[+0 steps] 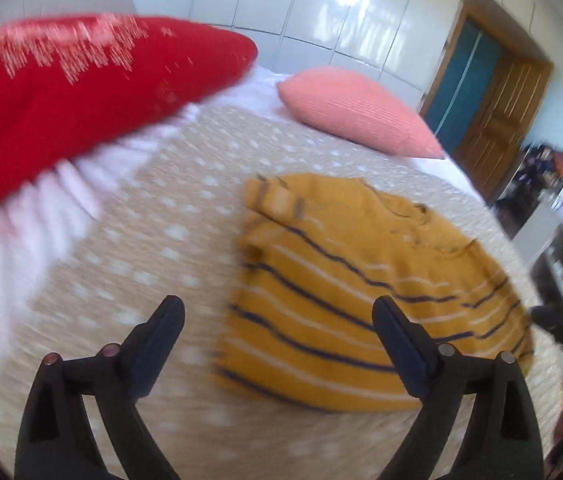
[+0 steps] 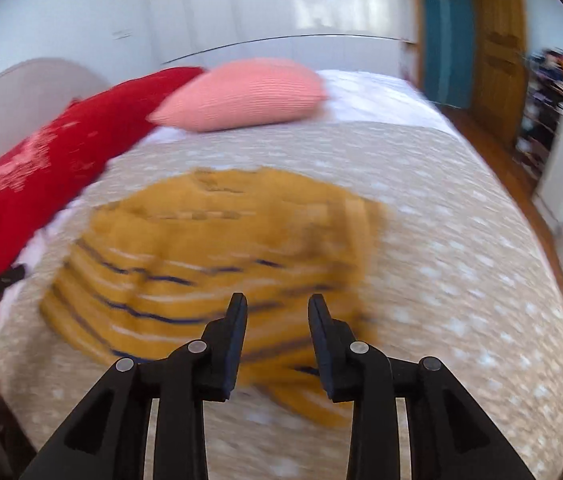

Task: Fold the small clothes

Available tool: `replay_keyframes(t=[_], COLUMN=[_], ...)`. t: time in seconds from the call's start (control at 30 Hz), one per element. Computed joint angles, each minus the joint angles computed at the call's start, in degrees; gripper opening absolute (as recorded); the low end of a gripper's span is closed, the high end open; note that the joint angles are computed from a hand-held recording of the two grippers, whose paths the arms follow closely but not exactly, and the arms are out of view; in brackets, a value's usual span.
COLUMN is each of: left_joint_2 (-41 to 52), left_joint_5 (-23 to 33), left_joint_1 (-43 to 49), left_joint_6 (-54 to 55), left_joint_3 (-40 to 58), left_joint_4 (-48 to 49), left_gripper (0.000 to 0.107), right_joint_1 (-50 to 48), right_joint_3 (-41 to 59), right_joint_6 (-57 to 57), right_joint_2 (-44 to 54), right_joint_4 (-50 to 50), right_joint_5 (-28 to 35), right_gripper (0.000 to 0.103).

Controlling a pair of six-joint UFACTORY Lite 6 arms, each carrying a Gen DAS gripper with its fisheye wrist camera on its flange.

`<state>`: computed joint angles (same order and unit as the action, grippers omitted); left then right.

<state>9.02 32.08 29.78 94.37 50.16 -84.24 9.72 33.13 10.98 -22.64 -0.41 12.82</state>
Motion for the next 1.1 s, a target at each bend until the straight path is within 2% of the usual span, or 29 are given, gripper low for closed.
replay_keyframes(t=[0.1,0.13,0.2,0.27,0.3,0.37,0.47,0.5,0.6,0.67,0.73,0.83,0.9,0.97,1.03,1.1], left_joint_2=[7.4,8.8,11.3,12.7,12.8,12.3,12.8,13.2,13.8,15.1,17.6,24.6,27.3,30.5,33.9,35.7], left_joint_5=[-1.3,-1.6,1.6,6.9,7.9,8.5,13.0,14.3,14.0,12.3,11.6,13.4,13.7,13.7,15.8,17.5], left_joint_1=[-3.4,-3.9,-2.0,1.3,2.3,3.8,7.3,8.6,11.8,13.2,15.0,18.2,19.4,20.7,21.7,22.4], left_joint_6=[2.1,2.9,4.2,4.1,3.9,4.0,1.4,0.2,1.4,0.8,-2.9,-12.1,-15.8,-19.9,-23.8,-25.5], left_joint_3=[2.5,3.0,4.2,5.0,5.1,5.7,8.0,9.0,10.4,12.6,16.1,24.7,28.1,31.9,36.0,38.4], left_joint_4=[-3.7,-4.4,-5.0,-4.8,-4.9,-4.7,-1.0,0.1,-1.9,-2.5,-0.9,4.2,5.8,7.9,10.1,11.4], left_gripper=[0.094,0.094,0.094,0.094,0.094,0.095,0.095,0.095,0.095,0.095,0.095,0.095,0.095,0.095,0.095,0.095], right_joint_1=[7.5,9.5,11.8,12.7,13.2,14.2,14.6,14.4,14.1,14.7,16.5,19.4,20.8,22.5,25.7,27.6], right_joint_3=[10.2,15.0,22.7,32.6,37.9,47.0,56.0,55.9,46.0,39.9,37.1,39.0,45.9,57.8,69.8,81.2], right_joint_6=[12.7,17.1,22.7,34.1,38.9,41.5,34.1,34.3,45.2,46.0,45.7,43.7,38.1,35.6,36.2,34.4], right_joint_2=[15.9,21.9,33.9,45.9,50.5,56.9,61.0,59.8,48.9,42.4,40.3,43.8,50.3,61.3,70.8,77.3], right_joint_4=[-11.6,-14.8,-23.2,-34.3,-40.0,-44.2,-36.4,-36.1,-43.2,-41.2,-38.5,-32.9,-25.1,-21.7,-27.8,-30.0], right_joint_5=[-2.5,-1.3,-2.8,0.2,2.2,7.3,13.9,14.2,9.8,8.2,7.8,8.0,8.7,14.3,23.0,32.2], right_gripper=[0.033,0.033,0.033,0.034,0.035,0.041,0.042,0.042,0.042,0.042,0.042,0.042,0.042,0.059,0.066,0.066])
